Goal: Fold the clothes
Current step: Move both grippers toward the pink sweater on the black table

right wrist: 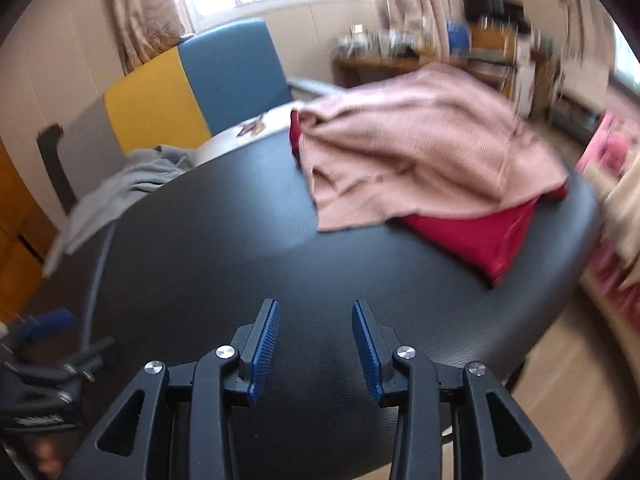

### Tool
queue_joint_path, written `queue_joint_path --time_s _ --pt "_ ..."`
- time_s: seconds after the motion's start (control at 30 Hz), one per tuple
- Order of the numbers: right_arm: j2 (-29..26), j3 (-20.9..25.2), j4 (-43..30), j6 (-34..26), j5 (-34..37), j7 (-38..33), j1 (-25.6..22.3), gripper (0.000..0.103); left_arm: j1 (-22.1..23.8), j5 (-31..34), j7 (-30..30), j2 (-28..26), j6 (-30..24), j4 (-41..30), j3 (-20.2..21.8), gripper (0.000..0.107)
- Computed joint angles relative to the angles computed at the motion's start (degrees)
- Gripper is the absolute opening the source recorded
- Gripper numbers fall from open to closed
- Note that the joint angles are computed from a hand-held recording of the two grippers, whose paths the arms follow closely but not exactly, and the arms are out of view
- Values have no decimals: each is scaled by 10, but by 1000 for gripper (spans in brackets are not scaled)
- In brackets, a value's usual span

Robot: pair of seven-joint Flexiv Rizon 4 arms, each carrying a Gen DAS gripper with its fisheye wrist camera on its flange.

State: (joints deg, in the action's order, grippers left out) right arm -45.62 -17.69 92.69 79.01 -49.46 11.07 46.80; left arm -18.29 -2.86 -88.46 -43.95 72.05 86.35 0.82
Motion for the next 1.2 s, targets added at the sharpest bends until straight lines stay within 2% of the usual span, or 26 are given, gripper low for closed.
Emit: queue_joint_path --time_s 0.07,0.17,0.23,0.3,0.37,0.4,0.43,0.47,0.53,0.6,0.67,0.73,0.8,0.87,0.93,1.03,1.1,1.2 --pt "-16 -39 8 85 0 42 -2 34 7 -5 -1 -8 -13 4 1 103" --pt "-34 -70 -13 105 22 32 -10 34 12 -3 -8 -25 -28 1 10 103" --pt "-47 -79 -33 111 28 27 -25 34 20 -3 -4 -28 -7 12 3 103" --pt "-56 -42 -76 52 53 -33 -63 34 27 -4 3 -31 18 23 -4 103" --pt "-72 10 -135 -35 80 -104 -108 34 35 -9 13 -34 38 30 -14 103" --pt "-80 23 -158 -72 94 -126 -122 34 39 -12 18 -35 51 35 -19 103" --pt "-84 17 -166 -85 104 -110 -129 34 42 -15 23 -37 65 40 -23 103" --pt "-85 -5 -160 -73 117 -64 -131 35 43 -19 27 -39 74 42 -25 103" --pt "-88 -22 -152 -56 133 -19 -142 35 40 -27 24 -43 90 43 -21 103" --pt "-97 -27 -157 -39 143 -6 -158 36 34 -34 17 -50 106 41 -12 103" --pt "-106 -12 -173 -54 159 -15 -179 37 22 -38 6 -56 114 36 3 103" --pt "-121 -32 -171 -8 182 32 -185 38 13 -42 -3 -59 115 31 12 103" --pt "-137 -64 -155 75 219 81 -184 38 12 -42 -6 -59 119 34 14 103" --pt "-170 -117 -148 170 280 137 -165 41 11 -42 -8 -59 120 35 16 103" --pt "-199 -127 -170 223 324 150 -168 42 5 -43 -14 -62 118 30 23 103" --pt "-236 -132 -233 249 357 142 -179 42 -4 -41 -25 -65 115 24 35 103" --pt "-243 -72 -286 219 331 117 -220 42 -9 -40 -34 -68 115 20 42 103" --pt "-271 -40 -352 216 344 100 -246 42 -13 -36 -42 -70 109 13 47 103"
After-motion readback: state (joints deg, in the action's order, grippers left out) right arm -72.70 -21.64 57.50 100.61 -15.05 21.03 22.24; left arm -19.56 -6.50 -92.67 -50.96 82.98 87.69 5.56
